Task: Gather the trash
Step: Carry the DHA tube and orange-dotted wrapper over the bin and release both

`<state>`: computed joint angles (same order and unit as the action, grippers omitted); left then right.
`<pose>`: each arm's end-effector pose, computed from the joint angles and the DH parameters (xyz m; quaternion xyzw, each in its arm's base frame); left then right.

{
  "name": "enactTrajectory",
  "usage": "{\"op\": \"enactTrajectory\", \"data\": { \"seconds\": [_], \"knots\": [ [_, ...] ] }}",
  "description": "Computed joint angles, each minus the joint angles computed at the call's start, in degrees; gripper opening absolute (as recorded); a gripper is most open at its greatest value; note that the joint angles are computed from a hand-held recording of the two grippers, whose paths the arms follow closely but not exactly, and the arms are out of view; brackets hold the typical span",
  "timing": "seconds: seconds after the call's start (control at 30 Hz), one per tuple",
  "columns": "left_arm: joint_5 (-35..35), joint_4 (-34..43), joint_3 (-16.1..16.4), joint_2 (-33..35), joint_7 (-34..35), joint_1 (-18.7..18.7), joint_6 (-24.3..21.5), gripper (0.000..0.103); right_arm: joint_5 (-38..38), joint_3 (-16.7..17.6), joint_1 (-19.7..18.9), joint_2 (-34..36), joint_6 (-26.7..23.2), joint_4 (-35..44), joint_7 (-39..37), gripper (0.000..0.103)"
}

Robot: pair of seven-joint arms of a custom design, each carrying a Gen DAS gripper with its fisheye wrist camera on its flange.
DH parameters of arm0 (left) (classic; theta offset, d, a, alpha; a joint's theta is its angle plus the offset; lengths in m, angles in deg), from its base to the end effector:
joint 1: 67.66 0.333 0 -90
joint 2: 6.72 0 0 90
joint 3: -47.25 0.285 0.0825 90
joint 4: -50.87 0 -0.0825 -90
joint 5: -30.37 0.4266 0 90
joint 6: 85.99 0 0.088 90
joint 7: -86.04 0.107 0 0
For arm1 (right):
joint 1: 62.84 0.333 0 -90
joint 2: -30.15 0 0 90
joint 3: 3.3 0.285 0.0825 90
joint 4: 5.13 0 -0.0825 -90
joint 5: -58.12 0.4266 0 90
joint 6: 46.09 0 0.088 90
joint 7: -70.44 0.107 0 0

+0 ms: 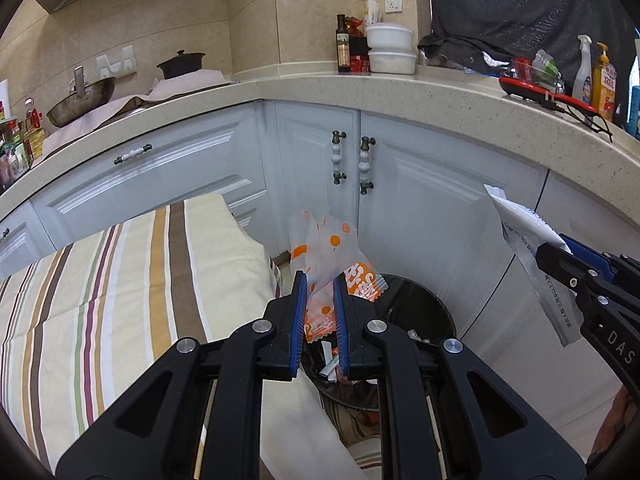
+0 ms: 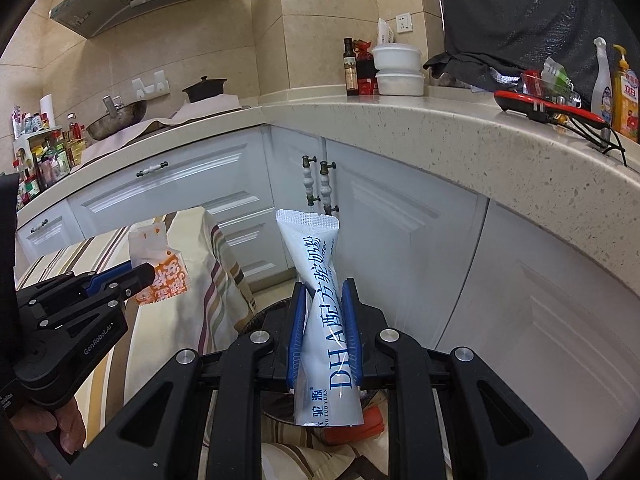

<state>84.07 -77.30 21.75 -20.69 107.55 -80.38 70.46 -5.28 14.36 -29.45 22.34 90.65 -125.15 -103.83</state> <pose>0.4227 -0.3830 0.4787 -0.5442 0.6998 -0.3416 0.3123 0.3779 0.4616 0.4820 -0.5952 0.6436 -0.3140 0.3644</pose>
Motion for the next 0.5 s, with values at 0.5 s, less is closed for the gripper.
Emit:
{"op": "enactTrajectory", "data": {
  "seconds": [0.5],
  "knots": [
    [3.46,7.06,3.55,9.0,0.41,-4.37,-4.01,0.013,-0.17,-2.07,-0.6,3.72,1.87,1.12,0.68,0.02]
  ]
}}
